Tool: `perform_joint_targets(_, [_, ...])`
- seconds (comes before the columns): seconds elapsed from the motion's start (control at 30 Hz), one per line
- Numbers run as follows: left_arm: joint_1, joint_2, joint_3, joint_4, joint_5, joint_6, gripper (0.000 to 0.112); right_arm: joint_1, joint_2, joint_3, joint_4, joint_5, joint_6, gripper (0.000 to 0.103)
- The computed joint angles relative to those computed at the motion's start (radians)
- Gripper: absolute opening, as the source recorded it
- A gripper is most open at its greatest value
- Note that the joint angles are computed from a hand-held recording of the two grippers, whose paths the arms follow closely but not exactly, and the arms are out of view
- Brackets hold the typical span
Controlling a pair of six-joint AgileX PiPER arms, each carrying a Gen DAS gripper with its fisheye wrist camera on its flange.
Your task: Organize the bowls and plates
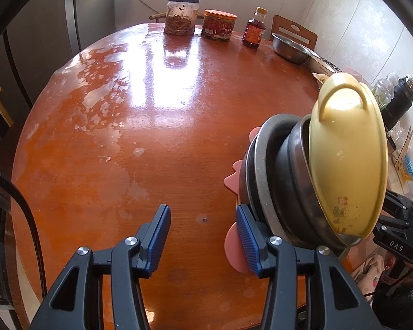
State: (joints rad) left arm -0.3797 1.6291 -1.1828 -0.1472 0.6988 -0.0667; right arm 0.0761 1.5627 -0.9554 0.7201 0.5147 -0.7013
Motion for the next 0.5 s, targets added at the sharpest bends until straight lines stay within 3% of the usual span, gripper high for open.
perform_joint_targets(0.3, [0.036,0.027,-0.028,-0.049,0.001,0.059,0.054,0.000,-0.007,-0.006,-0.028,0.013,0.021,0.034])
perform_joint_targets(0.5, [0.073,0.035,-0.006,-0.182,-0.021,0.184,0.054,-0.002,0.012,-0.013,-0.011,0.017,0.010,0.034])
